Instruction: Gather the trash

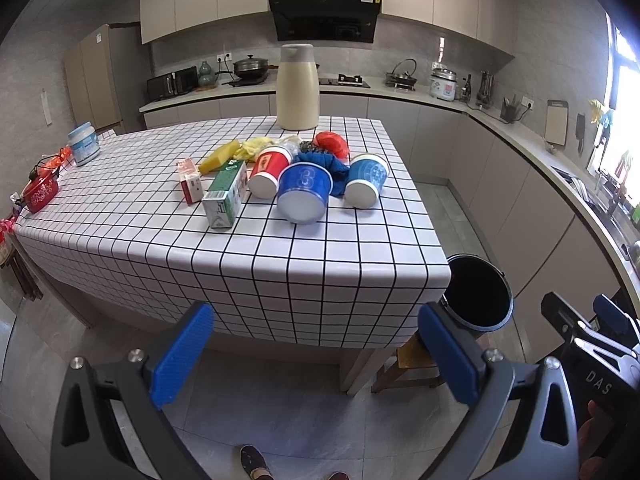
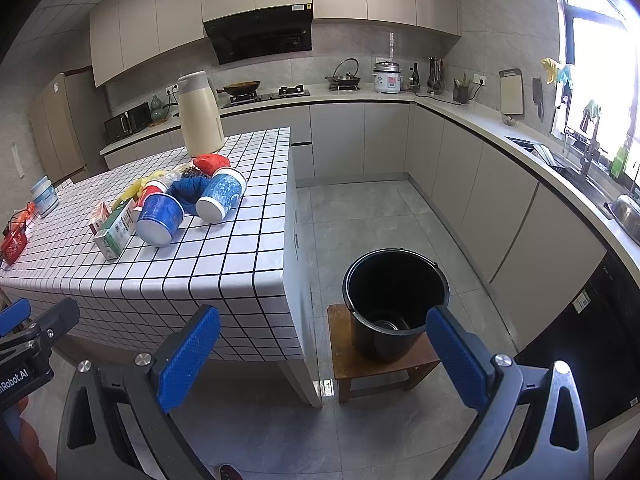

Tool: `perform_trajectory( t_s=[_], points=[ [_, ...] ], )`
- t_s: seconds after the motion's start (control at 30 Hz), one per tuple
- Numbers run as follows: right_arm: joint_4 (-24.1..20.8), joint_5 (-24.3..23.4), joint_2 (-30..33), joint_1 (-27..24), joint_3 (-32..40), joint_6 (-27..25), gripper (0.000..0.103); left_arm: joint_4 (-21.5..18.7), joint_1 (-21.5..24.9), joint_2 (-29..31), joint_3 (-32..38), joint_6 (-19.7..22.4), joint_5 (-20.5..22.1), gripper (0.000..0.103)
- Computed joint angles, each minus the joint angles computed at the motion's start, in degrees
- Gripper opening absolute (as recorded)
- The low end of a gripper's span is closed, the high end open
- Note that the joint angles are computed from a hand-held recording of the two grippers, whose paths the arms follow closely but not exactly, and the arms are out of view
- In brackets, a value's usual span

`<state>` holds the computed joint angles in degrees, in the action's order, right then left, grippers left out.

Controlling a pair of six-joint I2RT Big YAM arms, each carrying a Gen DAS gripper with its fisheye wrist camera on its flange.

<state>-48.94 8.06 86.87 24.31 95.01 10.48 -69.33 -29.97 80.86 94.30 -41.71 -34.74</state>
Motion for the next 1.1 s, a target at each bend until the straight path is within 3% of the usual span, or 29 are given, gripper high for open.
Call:
perform_trajectory(
  t_s=[1.1],
  points=[
    [0.22, -1.08, 0.83, -0.21, 0.86, -0.63, 0.103, -0.07, 0.5, 0.31, -0.22, -0.39, 0.05, 0.103]
  ],
)
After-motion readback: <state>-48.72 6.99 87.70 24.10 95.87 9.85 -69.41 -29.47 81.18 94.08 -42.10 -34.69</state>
